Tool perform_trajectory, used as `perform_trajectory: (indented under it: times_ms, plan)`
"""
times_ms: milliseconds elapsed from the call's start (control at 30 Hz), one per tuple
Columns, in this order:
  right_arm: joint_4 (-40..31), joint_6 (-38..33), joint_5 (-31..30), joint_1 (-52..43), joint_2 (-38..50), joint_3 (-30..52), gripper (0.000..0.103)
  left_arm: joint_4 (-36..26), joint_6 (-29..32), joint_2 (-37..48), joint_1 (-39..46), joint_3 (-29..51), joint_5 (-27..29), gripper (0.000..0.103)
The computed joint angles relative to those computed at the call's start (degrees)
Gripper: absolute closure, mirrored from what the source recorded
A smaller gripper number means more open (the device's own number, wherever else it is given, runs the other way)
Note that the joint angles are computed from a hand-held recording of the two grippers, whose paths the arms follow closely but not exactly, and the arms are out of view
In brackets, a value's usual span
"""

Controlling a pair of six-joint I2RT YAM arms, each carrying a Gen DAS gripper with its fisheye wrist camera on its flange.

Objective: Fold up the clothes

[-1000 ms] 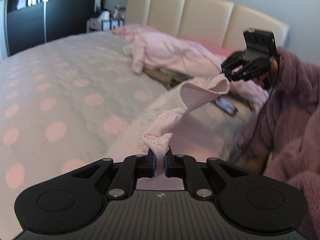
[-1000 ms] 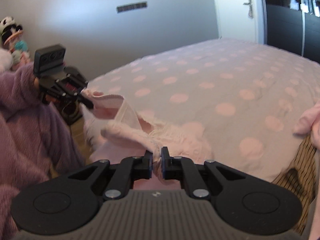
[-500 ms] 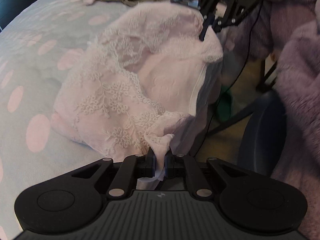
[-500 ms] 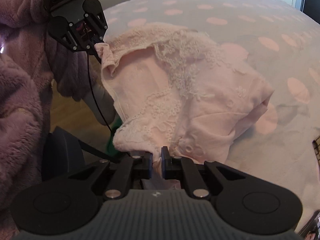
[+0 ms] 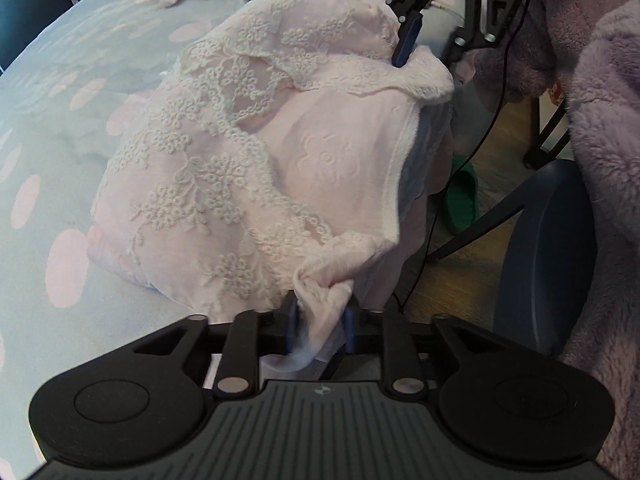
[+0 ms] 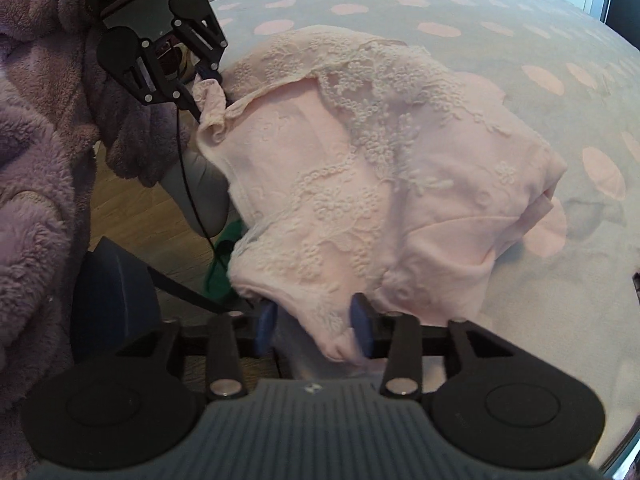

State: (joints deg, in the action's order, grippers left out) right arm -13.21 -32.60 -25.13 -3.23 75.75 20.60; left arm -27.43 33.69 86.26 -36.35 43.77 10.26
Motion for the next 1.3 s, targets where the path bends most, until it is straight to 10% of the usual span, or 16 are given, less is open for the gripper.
perform_trajectory:
  times_ms: [433, 667, 1033, 1300]
  plan:
    - [-7.92, 13.74, 10.62, 15.0, -15.99, -2.72, 0.046, -9.59, -0.78, -7.55, -0.55, 4.53, 6.03, 0.06]
    - [-0.83, 26.98, 16.06, 16.85, -25.73, -4.02, 0.074, 0.12, -16.92, -12.37, 4.37, 3.5, 13.11, 0.059]
    - [28.24, 52.17, 42.57, 23.33, -4.74, -1.76, 0.08, 25.6, -49.48, -5.75, 0.21, 0.07, -10.09, 0.074]
    - [37.98, 59.7, 48.17, 24.96, 10.19, -0.43, 0.079, 34.67, -55.9, 2.1, -2.23, -3.4, -19.41, 0.078]
